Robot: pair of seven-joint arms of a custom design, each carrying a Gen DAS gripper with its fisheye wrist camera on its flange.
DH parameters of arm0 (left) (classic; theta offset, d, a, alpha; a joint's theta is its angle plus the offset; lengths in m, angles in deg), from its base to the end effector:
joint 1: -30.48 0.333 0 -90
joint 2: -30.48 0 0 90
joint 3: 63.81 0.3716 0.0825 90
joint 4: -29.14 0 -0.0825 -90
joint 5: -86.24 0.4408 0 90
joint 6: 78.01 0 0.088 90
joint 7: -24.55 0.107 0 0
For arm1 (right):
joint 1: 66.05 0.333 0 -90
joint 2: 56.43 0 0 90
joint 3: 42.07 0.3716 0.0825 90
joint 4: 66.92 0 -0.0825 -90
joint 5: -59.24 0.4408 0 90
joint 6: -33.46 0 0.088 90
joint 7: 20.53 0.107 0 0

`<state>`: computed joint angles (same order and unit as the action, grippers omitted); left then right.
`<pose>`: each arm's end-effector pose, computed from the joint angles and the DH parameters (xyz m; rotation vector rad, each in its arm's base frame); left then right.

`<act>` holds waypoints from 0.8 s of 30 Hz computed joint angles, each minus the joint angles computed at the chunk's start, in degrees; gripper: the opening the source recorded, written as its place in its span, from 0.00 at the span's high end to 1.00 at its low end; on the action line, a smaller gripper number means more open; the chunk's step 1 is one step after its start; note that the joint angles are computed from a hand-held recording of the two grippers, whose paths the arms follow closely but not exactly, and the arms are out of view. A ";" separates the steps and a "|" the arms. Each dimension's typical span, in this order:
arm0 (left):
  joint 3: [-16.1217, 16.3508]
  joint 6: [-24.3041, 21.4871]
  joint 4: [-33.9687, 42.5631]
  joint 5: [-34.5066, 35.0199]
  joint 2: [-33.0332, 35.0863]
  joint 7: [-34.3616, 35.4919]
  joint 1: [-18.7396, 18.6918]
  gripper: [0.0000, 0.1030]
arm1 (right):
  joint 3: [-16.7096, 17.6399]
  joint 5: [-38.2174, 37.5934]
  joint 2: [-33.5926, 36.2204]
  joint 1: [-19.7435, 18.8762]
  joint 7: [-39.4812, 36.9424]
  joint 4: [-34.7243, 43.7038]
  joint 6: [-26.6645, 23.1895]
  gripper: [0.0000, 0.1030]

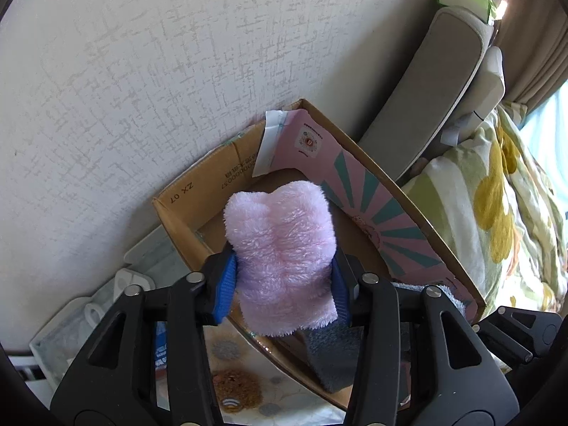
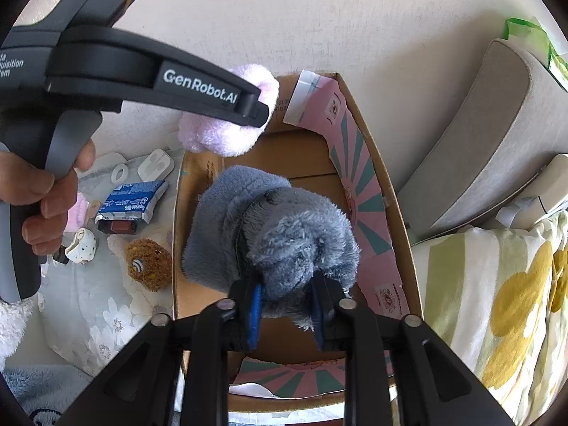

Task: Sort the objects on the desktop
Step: 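Carry both socks over the cardboard box and open both grippers, then withdraw both tools from the box back toward the tray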

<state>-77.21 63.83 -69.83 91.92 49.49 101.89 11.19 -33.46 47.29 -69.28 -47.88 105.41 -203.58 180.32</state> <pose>0.6411 -0.3887 0.4672 -1.6300 2.4210 -0.5816 0.4732 0.2453 0.4712 -1.9577 1.9673 -0.3791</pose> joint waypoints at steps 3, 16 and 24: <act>0.58 -1.83 1.20 1.76 0.79 -0.92 -0.85 0.04 | 0.15 -0.10 0.76 -0.06 0.54 1.11 -2.34 0.44; -0.12 3.58 -4.06 -0.34 -3.14 -0.30 0.79 0.00 | 0.80 -3.18 0.23 0.06 5.64 1.20 -2.20 0.29; -0.12 6.69 -9.29 -2.51 -7.80 0.05 2.63 0.00 | 1.67 -4.68 -0.14 0.48 8.39 1.83 -3.10 0.29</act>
